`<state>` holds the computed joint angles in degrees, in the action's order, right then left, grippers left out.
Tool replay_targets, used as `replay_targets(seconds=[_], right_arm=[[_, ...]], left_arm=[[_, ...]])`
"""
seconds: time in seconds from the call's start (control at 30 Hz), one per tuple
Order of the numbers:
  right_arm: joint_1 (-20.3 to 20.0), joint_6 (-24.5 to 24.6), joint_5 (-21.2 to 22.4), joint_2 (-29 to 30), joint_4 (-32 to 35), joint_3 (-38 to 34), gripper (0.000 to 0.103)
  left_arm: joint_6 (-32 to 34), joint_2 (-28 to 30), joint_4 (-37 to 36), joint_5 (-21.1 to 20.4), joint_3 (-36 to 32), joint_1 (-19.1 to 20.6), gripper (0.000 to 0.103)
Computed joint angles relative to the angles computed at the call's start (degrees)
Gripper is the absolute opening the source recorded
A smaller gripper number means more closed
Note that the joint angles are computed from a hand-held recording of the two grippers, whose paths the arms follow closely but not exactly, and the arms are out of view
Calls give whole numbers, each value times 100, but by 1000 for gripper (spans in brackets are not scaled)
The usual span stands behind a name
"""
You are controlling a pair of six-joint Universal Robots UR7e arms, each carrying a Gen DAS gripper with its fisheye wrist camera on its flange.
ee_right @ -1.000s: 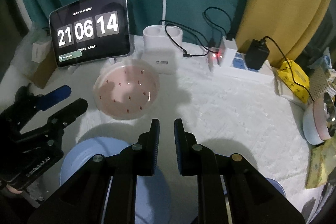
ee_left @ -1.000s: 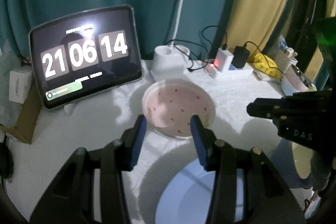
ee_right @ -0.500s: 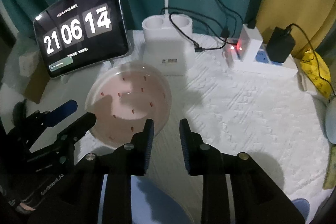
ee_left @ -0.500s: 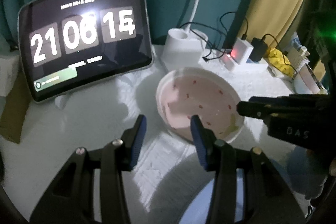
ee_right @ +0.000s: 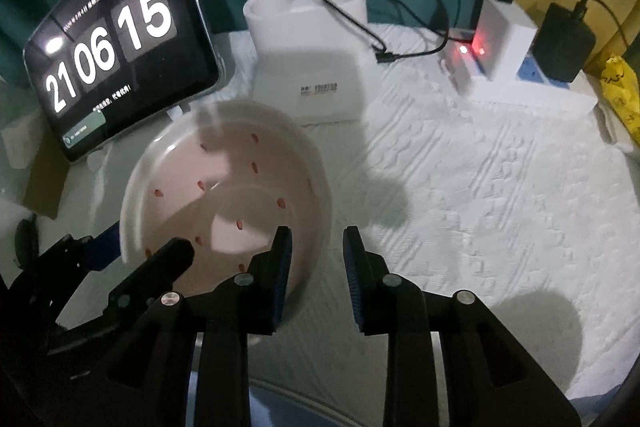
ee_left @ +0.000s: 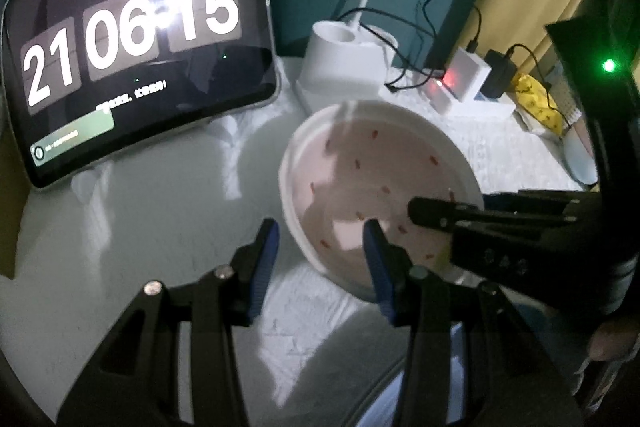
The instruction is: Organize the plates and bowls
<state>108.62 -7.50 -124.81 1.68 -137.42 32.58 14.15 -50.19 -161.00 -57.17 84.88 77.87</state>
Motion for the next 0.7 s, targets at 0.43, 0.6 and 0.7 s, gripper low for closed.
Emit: replay_targets(seconds=[0.43,0.6,0.7], right_arm=[[7,-283,80,-145,-338,345,17],[76,-404,-21,-242,-537,478,17],[118,-419,-30,-371,-716,686,17]], left_arm=[[76,24,-2,-162,6,34,32],[208,-6,-185,-167,102,2,32],[219,-58,-274,-224,191,-17,32]])
